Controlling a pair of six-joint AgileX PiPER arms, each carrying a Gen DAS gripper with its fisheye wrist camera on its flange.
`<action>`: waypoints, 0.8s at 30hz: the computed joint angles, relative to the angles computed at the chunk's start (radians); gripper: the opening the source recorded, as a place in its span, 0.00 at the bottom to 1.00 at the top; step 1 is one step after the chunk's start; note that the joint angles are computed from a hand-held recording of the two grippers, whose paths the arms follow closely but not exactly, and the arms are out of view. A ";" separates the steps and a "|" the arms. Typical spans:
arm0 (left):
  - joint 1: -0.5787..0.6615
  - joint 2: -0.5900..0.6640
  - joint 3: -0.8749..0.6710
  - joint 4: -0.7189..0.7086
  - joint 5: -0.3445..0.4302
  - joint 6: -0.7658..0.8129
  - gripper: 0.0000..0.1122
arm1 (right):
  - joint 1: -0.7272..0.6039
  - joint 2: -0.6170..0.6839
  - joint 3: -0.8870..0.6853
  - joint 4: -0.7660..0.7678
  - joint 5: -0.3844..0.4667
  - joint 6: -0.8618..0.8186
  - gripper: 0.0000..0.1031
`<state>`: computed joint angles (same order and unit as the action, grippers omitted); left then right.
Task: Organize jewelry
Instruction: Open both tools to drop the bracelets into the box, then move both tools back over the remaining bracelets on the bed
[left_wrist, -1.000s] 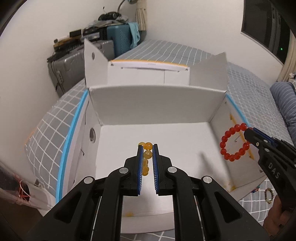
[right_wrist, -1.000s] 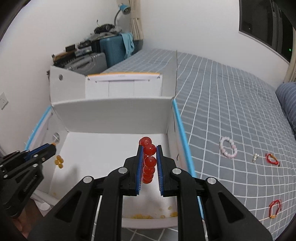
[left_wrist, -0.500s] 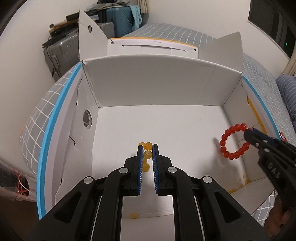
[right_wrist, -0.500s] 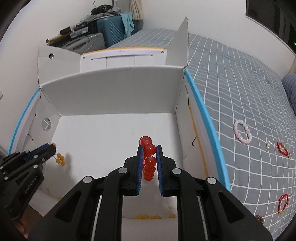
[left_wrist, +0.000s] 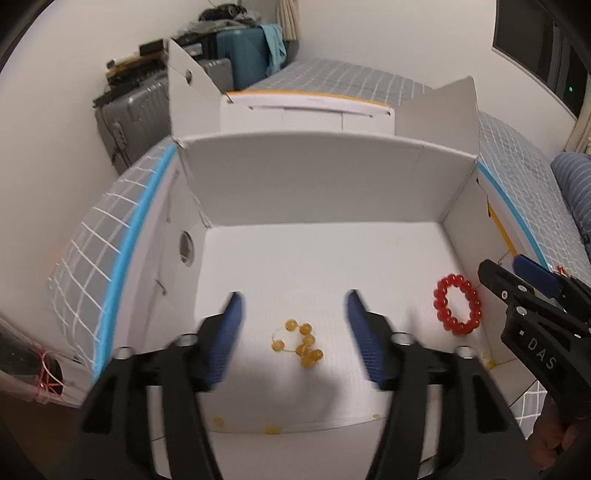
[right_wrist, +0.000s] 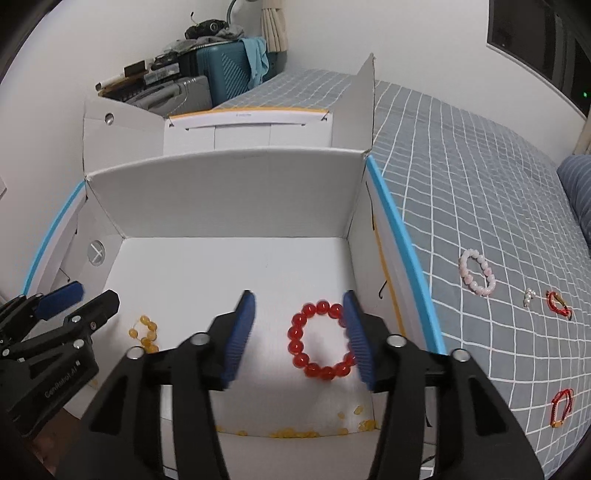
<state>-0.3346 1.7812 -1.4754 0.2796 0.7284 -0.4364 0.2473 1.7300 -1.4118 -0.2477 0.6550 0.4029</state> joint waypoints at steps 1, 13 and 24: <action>-0.002 -0.009 0.006 0.014 -0.005 -0.014 0.61 | -0.002 -0.007 0.004 0.002 -0.005 0.000 0.57; -0.049 -0.070 0.030 0.087 -0.026 -0.096 0.84 | -0.025 -0.094 0.060 -0.058 -0.041 0.064 0.86; -0.188 -0.054 -0.043 0.140 0.009 -0.174 0.87 | -0.164 -0.224 0.145 -0.017 -0.037 -0.014 0.92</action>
<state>-0.5229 1.7270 -1.5180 0.4199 0.7373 -0.6105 0.0837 1.5060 -1.2663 -0.2651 0.6180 0.3892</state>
